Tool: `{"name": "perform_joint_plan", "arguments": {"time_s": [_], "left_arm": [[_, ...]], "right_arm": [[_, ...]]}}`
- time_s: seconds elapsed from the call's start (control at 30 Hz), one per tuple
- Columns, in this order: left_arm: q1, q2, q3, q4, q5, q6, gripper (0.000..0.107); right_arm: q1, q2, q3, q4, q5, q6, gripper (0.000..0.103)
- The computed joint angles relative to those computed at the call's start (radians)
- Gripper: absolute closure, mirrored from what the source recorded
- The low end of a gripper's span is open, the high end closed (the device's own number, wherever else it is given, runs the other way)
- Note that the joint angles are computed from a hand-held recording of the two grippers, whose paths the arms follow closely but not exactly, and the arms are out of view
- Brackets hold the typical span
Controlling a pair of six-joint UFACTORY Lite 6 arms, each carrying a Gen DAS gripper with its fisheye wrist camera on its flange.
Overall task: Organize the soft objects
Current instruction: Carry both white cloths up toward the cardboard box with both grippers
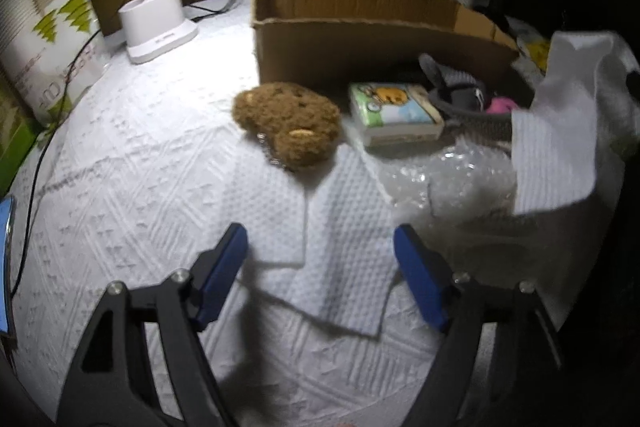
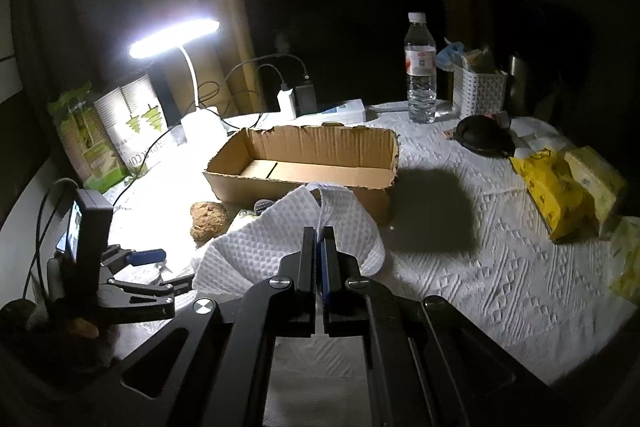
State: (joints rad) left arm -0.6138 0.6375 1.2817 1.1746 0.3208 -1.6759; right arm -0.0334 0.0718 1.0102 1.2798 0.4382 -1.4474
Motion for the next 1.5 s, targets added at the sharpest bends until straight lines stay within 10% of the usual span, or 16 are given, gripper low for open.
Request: {"name": "perform_joint_plan", "arguments": {"time_s": [0.13,0.3,0.4,1.03,1.5], "left_arm": [[-0.041,0.07,0.068,0.002,0.064,0.064,0.031],[-0.034,0.051,0.042,0.064,0.021,0.018,0.088],[-0.003,0.018,0.006,0.053,-0.034,0.013,0.1],[0.022,-0.353,-0.155,0.276,-0.118,-0.231,0.101],[0.085,-0.307,0.078,0.117,-0.166,0.01,0.101]], "right_arm": [[-0.016,0.02,0.01,0.011,0.005,-0.008,0.101],[-0.032,0.037,0.016,0.035,0.019,-0.031,0.101],[-0.031,0.039,0.017,0.043,0.024,-0.036,0.101],[-0.03,0.104,0.162,0.048,0.033,-0.024,0.101],[-0.018,0.252,0.408,0.001,0.038,0.047,0.101]]}}
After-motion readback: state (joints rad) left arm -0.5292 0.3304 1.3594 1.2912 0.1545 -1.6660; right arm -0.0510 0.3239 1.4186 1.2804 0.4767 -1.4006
